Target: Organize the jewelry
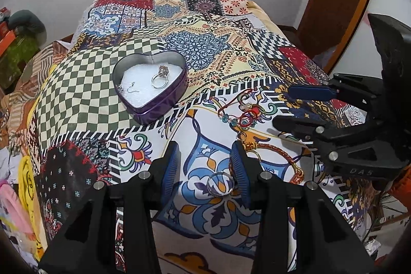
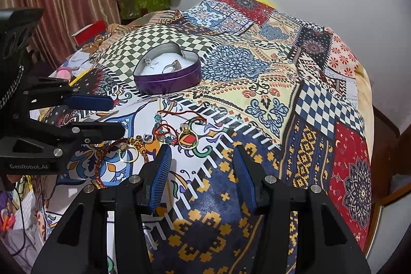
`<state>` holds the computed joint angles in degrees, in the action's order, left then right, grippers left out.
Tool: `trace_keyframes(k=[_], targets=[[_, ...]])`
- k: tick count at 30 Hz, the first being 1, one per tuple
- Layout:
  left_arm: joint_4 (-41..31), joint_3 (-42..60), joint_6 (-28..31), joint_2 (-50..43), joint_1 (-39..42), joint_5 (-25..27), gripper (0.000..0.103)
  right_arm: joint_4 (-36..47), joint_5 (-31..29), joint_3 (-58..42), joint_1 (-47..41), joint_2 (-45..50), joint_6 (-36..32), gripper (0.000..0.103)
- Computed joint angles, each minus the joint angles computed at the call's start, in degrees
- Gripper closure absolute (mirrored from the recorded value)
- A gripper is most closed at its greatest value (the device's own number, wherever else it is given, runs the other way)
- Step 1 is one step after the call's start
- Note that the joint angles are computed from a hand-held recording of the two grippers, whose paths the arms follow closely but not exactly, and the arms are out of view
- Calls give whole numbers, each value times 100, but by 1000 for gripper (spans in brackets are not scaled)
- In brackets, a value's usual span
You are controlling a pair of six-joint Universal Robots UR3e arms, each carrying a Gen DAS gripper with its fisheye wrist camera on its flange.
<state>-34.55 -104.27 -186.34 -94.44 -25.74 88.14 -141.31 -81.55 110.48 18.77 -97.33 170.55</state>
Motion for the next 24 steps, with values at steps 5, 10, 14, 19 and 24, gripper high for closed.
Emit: trace_keyframes(k=[5, 10, 14, 19, 24], targets=[[143, 30, -11, -91, 55, -38, 61, -106, -105, -270, 133, 462, -135, 61], [276, 72, 7, -194, 152, -144, 61, -232, -143, -358, 134, 674, -300, 68], [384, 184, 58, -357, 139, -144, 66, -210, -25, -446, 81, 771, -402, 72], [413, 307, 12, -549, 164, -278, 73, -284, 137, -490, 76, 889, -451, 85], [544, 349, -96, -674, 187, -448, 76, -375, 206, -341, -21, 755, -373, 85]])
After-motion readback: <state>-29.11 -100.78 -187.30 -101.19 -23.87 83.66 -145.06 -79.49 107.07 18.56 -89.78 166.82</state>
